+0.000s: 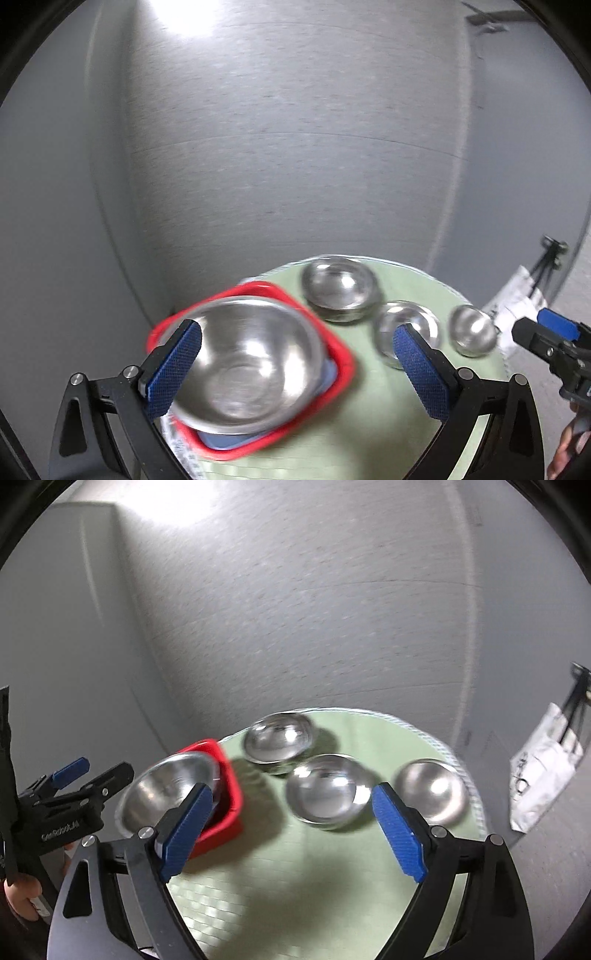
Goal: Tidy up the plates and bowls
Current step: 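Move both grippers toward a medium steel bowl on the mat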
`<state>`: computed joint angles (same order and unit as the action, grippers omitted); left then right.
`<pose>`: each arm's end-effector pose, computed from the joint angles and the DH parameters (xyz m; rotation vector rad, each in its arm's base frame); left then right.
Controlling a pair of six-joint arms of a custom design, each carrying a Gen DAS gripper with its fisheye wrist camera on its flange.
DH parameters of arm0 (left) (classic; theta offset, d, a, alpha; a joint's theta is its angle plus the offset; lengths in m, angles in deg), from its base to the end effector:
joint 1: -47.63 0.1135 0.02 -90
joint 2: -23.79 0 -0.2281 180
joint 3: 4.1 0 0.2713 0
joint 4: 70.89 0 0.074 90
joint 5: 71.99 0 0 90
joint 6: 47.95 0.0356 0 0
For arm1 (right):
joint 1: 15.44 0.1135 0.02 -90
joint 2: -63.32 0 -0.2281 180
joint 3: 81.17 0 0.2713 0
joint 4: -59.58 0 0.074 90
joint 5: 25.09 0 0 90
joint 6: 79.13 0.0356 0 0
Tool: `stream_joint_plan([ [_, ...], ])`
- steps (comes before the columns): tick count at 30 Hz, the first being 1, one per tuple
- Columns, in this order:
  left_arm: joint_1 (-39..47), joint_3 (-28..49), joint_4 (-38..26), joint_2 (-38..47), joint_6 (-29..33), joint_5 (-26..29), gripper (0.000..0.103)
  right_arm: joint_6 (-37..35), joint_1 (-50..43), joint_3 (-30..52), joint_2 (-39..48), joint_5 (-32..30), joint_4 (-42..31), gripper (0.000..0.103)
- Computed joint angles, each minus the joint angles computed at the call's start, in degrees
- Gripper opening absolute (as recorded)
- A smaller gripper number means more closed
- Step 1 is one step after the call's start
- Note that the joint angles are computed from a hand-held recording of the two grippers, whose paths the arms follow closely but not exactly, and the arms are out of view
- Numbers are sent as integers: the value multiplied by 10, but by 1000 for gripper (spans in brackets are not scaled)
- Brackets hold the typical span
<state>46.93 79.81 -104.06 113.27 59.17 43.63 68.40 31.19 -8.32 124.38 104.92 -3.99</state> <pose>0.3705 -0.0199 0.2489 0.5720 2.1146 -0.3409 0.1800 0.1572 0.2890 0.4855 2.1649 0.1091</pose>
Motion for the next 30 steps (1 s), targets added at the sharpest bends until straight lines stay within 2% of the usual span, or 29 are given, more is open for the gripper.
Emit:
stream_joint_plan([
  [4,-32,-6,-18,-8,5,-6,102,20,-17,-45,-66,1,-35,90],
  [8,-86,-12,-9,-2,-9,-45,102,-23,-87,-114,-145,-47,-18,90],
  [13,-170,50,-15,69,-63,-112,102,-155,-244,-196,-231,-176,34,90],
  [16,-228,105,-27,130,-103,-161,102,-267,-395,-237,-244,-304,72,90],
  [20,-300,223,-71,239,-158,-213,102,-396,-550,-250,-178,-436,120,90],
  [22,-325,275,-89,285,-182,-234,102,-442,-598,-253,-137,-479,146,90],
  [26,-368,406,-141,400,-223,-268,102,-519,-661,-240,-29,-528,193,89],
  [30,-392,534,-204,496,-255,-283,101,-567,-700,-221,62,-571,226,87],
])
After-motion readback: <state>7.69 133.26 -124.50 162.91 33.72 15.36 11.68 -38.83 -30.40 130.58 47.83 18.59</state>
